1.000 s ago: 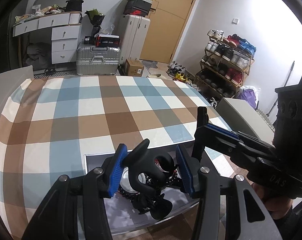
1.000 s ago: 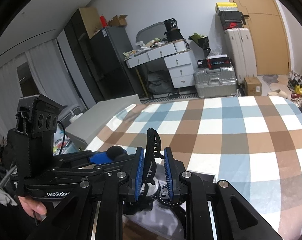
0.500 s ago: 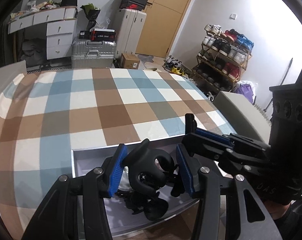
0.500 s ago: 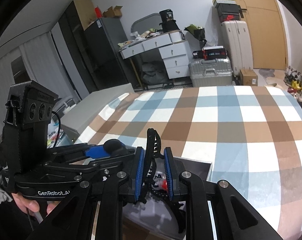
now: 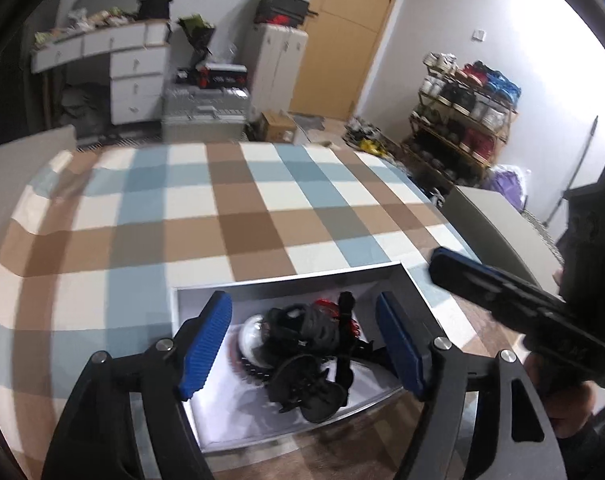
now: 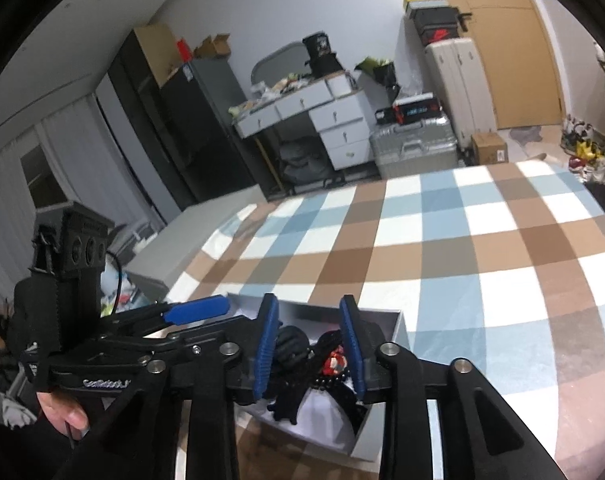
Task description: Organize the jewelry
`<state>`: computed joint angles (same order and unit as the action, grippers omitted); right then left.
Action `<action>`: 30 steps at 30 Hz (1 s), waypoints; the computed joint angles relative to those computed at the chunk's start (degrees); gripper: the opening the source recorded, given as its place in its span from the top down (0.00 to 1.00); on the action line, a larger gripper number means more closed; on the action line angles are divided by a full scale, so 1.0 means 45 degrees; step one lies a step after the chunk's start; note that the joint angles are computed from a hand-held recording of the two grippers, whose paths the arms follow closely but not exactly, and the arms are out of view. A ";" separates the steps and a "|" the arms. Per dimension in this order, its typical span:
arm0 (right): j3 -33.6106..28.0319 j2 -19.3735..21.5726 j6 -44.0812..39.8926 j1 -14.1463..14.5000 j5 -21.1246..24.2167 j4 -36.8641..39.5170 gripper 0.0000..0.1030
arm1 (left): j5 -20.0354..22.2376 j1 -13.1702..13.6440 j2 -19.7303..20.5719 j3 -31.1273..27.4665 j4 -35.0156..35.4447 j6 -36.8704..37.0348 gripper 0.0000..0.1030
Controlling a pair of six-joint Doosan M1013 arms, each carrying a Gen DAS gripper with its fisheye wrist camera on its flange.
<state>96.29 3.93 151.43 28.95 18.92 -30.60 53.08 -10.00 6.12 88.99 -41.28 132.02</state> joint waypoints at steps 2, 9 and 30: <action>0.0141 -0.0175 0.2201 0.0217 0.0147 -0.2290 0.52 | -0.0500 -0.0025 -0.0177 0.0160 0.0089 0.0011 0.32; 0.0396 -0.0547 0.6013 0.0848 0.0949 -0.6269 0.32 | -0.2738 -0.0192 -0.1081 0.1032 0.0272 0.0097 0.21; 0.1477 -0.1132 1.1189 0.3082 0.3685 -1.4023 0.00 | -0.7770 -0.0101 -0.2867 0.3712 -0.4387 0.4008 0.01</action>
<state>102.93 -1.17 201.78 42.82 35.51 -93.70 18.12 -10.45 -6.78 105.69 -61.02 150.06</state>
